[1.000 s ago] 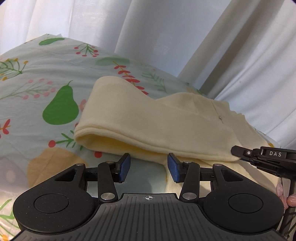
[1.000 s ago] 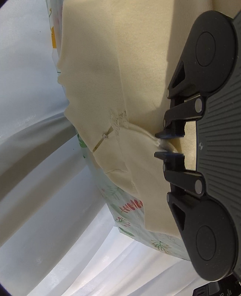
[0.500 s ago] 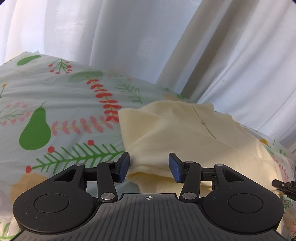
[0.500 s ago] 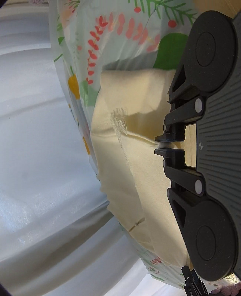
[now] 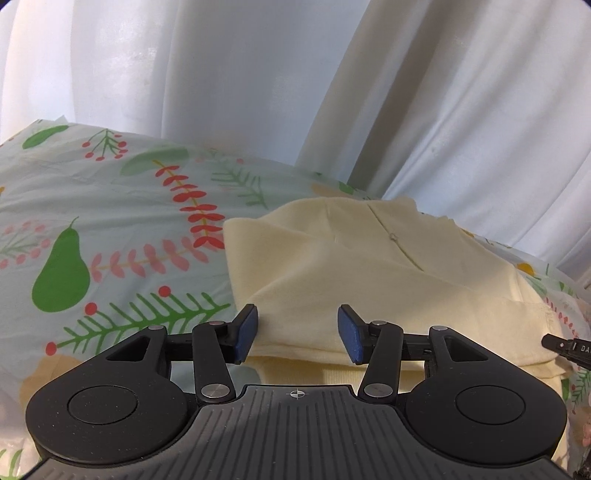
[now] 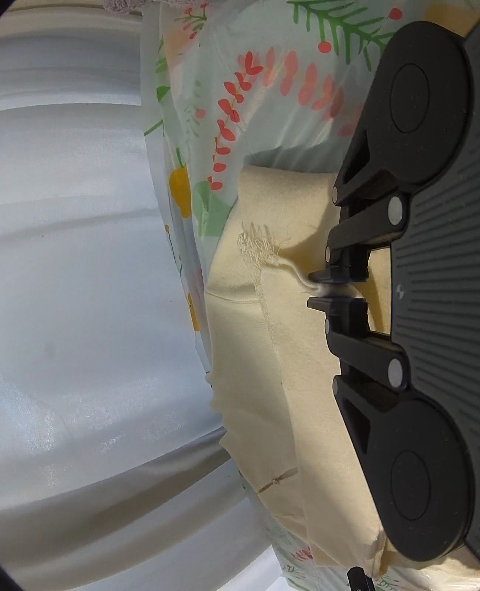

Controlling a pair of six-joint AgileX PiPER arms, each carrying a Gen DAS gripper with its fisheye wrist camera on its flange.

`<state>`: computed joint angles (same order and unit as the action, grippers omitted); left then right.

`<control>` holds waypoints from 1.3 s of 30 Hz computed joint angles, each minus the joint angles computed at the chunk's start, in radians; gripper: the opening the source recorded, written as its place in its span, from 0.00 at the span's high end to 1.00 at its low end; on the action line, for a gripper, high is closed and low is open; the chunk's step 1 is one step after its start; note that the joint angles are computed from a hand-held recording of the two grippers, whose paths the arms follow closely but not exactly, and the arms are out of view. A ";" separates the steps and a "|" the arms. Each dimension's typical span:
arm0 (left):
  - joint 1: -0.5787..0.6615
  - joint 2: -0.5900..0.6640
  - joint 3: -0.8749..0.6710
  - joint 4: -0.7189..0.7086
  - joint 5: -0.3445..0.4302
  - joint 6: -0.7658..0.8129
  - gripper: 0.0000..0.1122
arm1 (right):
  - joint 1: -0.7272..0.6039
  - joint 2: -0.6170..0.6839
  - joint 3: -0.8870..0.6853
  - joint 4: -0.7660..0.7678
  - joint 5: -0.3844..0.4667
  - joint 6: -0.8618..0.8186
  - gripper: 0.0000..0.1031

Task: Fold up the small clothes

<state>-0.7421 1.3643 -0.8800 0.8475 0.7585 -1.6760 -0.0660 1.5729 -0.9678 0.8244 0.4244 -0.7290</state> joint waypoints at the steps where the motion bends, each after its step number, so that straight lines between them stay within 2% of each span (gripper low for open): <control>1: -0.003 -0.007 0.001 -0.009 -0.004 0.009 0.53 | -0.003 0.001 -0.003 -0.034 0.007 0.039 0.93; 3: -0.010 -0.040 0.016 -0.028 -0.031 0.030 0.53 | -0.030 -0.026 0.010 -0.028 0.045 0.069 0.89; 4: -0.012 -0.060 0.029 -0.037 -0.058 0.036 0.53 | -0.077 -0.052 0.020 0.023 0.108 0.075 0.81; 5: -0.010 -0.080 0.043 -0.048 -0.091 0.040 0.52 | -0.133 -0.067 0.033 0.112 0.180 0.042 0.69; 7: 0.003 -0.099 0.064 -0.096 -0.172 0.067 0.52 | -0.259 -0.089 0.084 0.279 0.348 -0.007 0.58; 9: 0.028 -0.080 0.071 -0.171 -0.256 0.122 0.51 | -0.311 -0.085 0.120 0.315 0.426 0.001 0.57; 12: 0.046 -0.010 0.056 -0.220 -0.321 0.128 0.53 | -0.308 -0.048 0.153 0.346 0.417 0.011 0.57; 15: 0.053 0.051 0.029 -0.231 -0.335 0.116 0.56 | -0.278 -0.033 0.176 0.455 0.356 -0.019 0.61; 16: 0.054 0.063 0.025 -0.220 -0.338 0.103 0.58 | -0.265 -0.028 0.176 0.476 0.338 -0.016 0.65; 19: 0.077 0.095 0.002 -0.234 -0.350 0.139 0.65 | -0.239 0.007 0.154 0.479 0.325 0.021 0.93; 20: 0.087 0.103 -0.007 -0.249 -0.346 0.159 0.69 | -0.231 0.017 0.145 0.474 0.314 0.026 0.93; 23: 0.122 0.111 -0.016 -0.290 -0.362 0.201 0.70 | -0.218 0.032 0.119 0.465 0.293 0.012 0.93; 30: 0.129 0.146 -0.047 -0.227 -0.343 0.165 0.69 | -0.169 0.050 0.070 0.454 0.213 -0.014 0.93; 32: 0.117 0.125 -0.055 -0.301 -0.308 0.243 0.69 | -0.177 0.037 0.070 0.407 0.239 0.017 0.89; 34: 0.094 0.088 -0.052 -0.338 -0.281 0.310 0.69 | -0.202 0.006 0.075 0.347 0.301 0.022 0.89; 36: 0.048 0.047 -0.055 -0.300 -0.234 0.318 0.63 | -0.223 -0.031 0.081 0.310 0.363 -0.045 0.89; 37: 0.025 0.039 -0.063 -0.254 -0.211 0.299 0.59 | -0.218 -0.060 0.086 0.289 0.368 -0.095 0.89; 38: 0.009 0.044 -0.078 -0.213 -0.188 0.282 0.52 | -0.201 -0.084 0.091 0.269 0.349 -0.135 0.89; 39: 0.001 0.055 -0.091 -0.180 -0.175 0.266 0.50 | -0.170 -0.105 0.092 0.244 0.314 -0.162 0.89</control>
